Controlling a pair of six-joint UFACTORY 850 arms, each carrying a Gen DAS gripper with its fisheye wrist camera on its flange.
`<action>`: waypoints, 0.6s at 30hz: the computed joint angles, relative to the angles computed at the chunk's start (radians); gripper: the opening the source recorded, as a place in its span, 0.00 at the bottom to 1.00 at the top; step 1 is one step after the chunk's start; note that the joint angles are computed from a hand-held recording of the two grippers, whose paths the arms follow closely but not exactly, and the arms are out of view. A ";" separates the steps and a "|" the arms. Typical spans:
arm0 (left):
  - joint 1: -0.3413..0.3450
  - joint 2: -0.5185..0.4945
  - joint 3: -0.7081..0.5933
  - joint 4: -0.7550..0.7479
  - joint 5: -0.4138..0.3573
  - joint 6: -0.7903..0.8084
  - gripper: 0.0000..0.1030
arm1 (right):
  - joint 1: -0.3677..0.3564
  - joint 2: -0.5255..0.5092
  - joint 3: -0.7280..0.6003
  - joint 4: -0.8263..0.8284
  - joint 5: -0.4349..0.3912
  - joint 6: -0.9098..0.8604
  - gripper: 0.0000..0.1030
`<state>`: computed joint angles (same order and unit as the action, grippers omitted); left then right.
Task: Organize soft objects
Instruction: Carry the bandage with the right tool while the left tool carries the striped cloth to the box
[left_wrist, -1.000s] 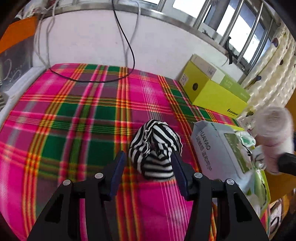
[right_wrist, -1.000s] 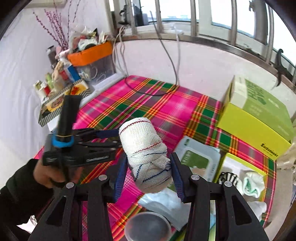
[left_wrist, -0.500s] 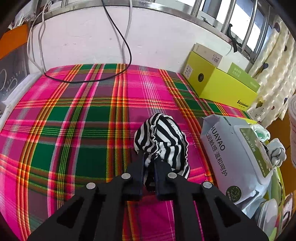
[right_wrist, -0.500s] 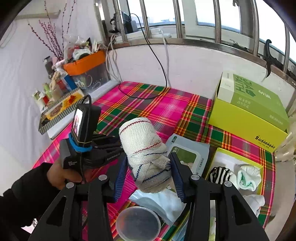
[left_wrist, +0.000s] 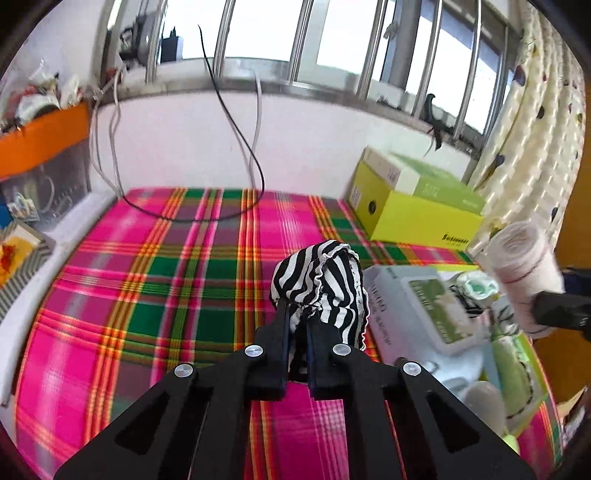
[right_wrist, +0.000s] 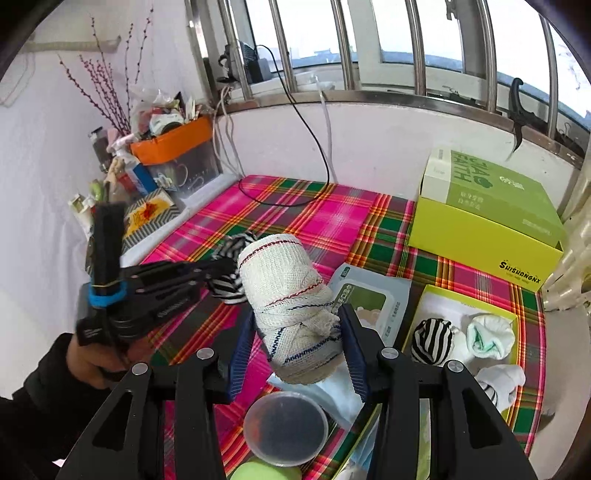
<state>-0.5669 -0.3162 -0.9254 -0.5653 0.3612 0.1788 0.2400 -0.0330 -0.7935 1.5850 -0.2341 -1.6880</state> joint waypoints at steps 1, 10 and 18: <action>-0.007 0.014 0.009 -0.021 0.006 0.018 0.07 | 0.000 0.009 0.008 0.011 -0.001 -0.009 0.43; -0.074 0.125 0.073 -0.082 0.051 0.081 0.07 | -0.010 0.104 0.082 0.092 -0.007 -0.073 0.43; -0.125 0.143 0.058 -0.110 0.051 0.123 0.07 | -0.045 0.180 0.141 0.139 -0.020 -0.113 0.43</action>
<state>-0.6918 -0.1733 -0.8670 -0.6756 0.4124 0.3022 0.1951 0.1468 -0.6526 1.7239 -0.2539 -1.8014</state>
